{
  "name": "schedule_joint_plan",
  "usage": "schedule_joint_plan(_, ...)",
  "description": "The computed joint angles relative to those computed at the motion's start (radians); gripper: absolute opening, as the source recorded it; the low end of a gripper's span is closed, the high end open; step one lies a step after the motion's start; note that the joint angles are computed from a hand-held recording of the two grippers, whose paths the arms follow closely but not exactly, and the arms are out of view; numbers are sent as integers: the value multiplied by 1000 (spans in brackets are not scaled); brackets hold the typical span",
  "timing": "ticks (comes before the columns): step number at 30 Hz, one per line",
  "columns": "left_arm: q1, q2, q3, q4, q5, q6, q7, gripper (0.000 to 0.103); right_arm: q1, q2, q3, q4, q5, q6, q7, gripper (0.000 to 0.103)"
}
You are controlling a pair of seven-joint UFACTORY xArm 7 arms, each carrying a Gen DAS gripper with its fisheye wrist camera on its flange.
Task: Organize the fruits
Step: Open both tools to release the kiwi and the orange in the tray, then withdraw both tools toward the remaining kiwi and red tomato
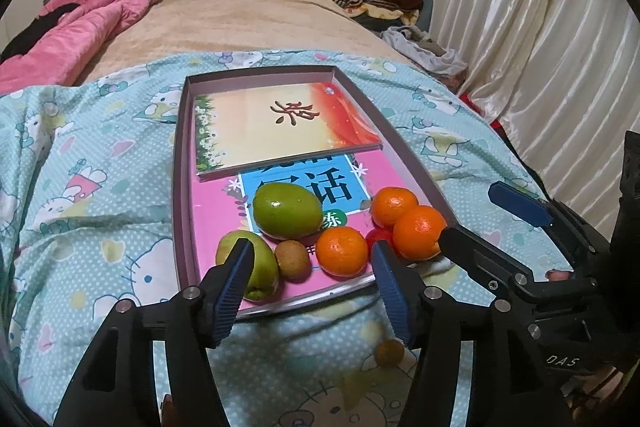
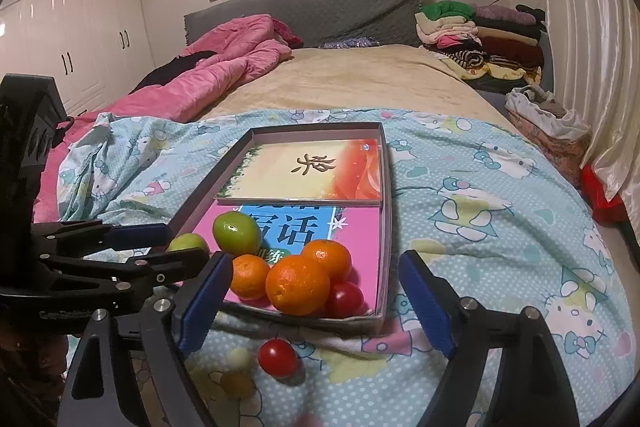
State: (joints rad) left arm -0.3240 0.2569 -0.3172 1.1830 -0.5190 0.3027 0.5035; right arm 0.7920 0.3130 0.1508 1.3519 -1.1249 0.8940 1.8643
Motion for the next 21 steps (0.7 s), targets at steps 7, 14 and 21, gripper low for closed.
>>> schedule_joint_plan(7,8,-22,1,-22,-24,2,15,69,1,-10,9,-9,19,-2,2,87)
schedule_joint_plan(14,5,-39,11,-43,-33,0,21,72,9,-4,12,0,44,5,-16,94)
schedule_joint_plan(21,9,-57,14,-54,-67,16,44,72,13,2,13,3,86,5,-38,94)
